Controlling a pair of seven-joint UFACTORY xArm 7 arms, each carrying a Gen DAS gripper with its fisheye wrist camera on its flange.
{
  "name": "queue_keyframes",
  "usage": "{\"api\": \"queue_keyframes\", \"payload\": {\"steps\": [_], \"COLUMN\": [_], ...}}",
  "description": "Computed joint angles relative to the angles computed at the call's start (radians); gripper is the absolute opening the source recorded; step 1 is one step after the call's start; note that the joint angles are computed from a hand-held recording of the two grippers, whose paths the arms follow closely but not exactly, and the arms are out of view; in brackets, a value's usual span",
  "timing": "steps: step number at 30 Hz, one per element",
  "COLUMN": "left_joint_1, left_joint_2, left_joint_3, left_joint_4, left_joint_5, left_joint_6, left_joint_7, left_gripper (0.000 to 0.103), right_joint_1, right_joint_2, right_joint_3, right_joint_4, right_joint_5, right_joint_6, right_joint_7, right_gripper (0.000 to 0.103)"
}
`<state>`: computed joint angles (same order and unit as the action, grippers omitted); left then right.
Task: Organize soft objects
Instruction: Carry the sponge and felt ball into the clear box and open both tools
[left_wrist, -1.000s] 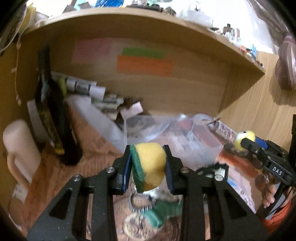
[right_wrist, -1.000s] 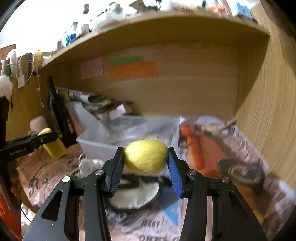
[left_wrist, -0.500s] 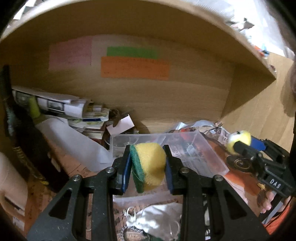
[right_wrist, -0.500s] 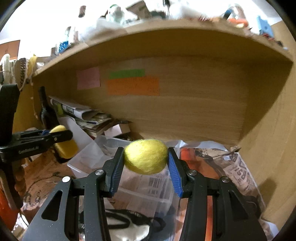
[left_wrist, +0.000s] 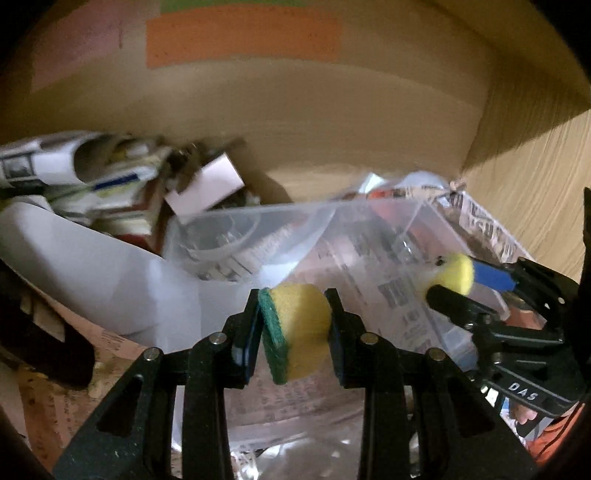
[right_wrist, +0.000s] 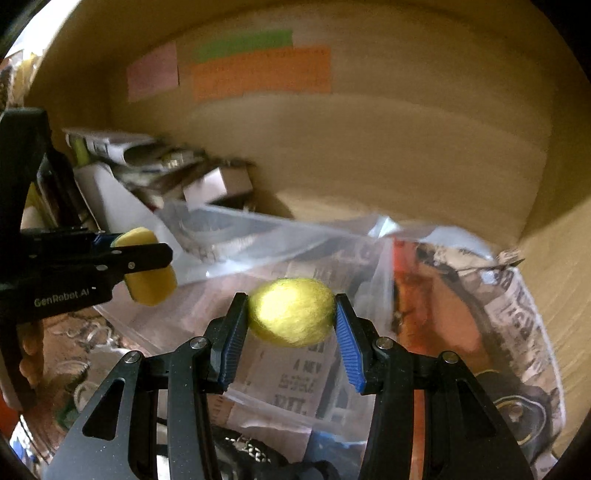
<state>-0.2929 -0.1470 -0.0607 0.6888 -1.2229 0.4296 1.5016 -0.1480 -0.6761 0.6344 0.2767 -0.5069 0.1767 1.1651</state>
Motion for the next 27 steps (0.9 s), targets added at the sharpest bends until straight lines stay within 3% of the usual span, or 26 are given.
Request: {"api": "queue_keyframes", "payload": {"steps": [6,8,10,14,19,25,27], "left_joint_1": [-0.004,-0.005,-0.006,-0.006,-0.001,0.004,0.012], "left_joint_2": [0.044,0.052,0.047,0.012,-0.075,-0.228,-0.276], "left_joint_3": [-0.018,-0.022,-0.025,-0.02,0.009,0.06,0.08], "left_joint_4": [0.012,0.012,0.006,-0.012,-0.05,-0.127,-0.152], "left_joint_5": [0.018,0.004,-0.024,-0.085,-0.128,-0.195,-0.197], "left_joint_6": [-0.02,-0.026,-0.033,-0.039,-0.007,0.031,0.054], "left_joint_7": [0.006,0.021,0.046,0.101,0.14,0.227,0.234], "left_gripper": [0.033,0.037,0.047,0.055,0.07,0.093,0.099], "right_joint_1": [-0.009,-0.014,-0.019,-0.023,0.004,0.108,0.136], "right_joint_2": [0.091,0.09,0.089,0.051,-0.016,-0.134,-0.177], "right_joint_3": [-0.01,-0.002,0.0,0.018,0.02,-0.017,-0.011], "right_joint_4": [0.022,0.025,0.029,0.031,0.034,0.025,0.025], "right_joint_5": [-0.001,-0.014,-0.026,-0.046,-0.068,-0.06,-0.056], "right_joint_6": [-0.004,-0.001,0.001,0.027,0.087,0.175,0.213], "right_joint_7": [-0.018,-0.007,0.001,0.031,0.057,0.057,0.064], "right_gripper": [0.043,0.044,0.047,0.067,0.08,0.087,0.095]}}
